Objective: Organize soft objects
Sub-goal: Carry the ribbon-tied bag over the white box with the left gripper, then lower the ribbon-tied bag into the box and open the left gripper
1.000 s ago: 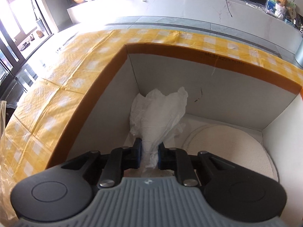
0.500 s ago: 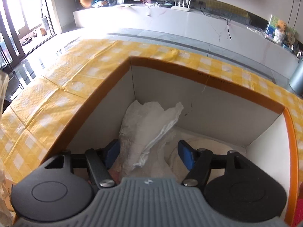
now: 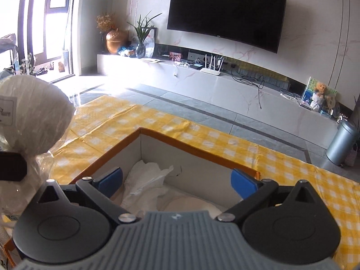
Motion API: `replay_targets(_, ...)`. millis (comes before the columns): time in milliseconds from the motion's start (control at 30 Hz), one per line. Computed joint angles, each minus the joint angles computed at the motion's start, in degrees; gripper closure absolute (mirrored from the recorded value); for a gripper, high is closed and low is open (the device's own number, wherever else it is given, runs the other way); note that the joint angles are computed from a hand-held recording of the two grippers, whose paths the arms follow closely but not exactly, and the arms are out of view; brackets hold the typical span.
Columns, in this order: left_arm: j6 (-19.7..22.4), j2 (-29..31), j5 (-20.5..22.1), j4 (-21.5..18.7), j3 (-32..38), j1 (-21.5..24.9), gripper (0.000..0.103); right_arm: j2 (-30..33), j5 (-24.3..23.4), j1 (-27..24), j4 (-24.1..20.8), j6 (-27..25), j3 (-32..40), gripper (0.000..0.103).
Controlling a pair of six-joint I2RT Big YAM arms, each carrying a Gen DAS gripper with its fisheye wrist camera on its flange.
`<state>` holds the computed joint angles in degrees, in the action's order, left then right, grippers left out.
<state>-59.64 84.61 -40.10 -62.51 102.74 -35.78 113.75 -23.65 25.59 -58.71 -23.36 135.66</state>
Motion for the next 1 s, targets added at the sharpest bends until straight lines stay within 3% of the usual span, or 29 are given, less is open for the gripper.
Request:
replay_targets(100, 1.23, 0.86, 2.42, 1.61, 0.10, 0.32, 0.059, -2.59, -2.70, -2.48, 3.86, 1.88, -4.16, 0.003)
replay_targets(233, 2.58, 3.15, 4.59, 0.87, 1.82, 0.39, 0.059, -5.49, -5.13, -5.42, 9.60, 7.62, -9.60, 0.003)
replay_targets(400, 4.49, 5.47, 9.69, 2.56, 2.61, 0.64, 0.059, -6.93, -7.17, -7.81, 12.87, 13.13, -13.53, 0.003)
replay_targets(567, 7.69, 7.55, 16.91, 4.42, 3.04, 1.52, 0.059, -6.15, -6.30, -8.95, 9.87, 9.34, -12.18, 0.003)
replay_targets(800, 7.81, 11.84, 18.15, -1.12, 6.70, 1.89, 0.059, -3.32, -5.41, -9.53, 5.96, 11.94, -8.36, 0.003)
replay_targets(1000, 9.13, 12.47, 15.50, -5.53, 9.47, 0.77, 0.059, -3.38, -5.30, -9.34, 4.91, 11.59, -8.34, 0.003)
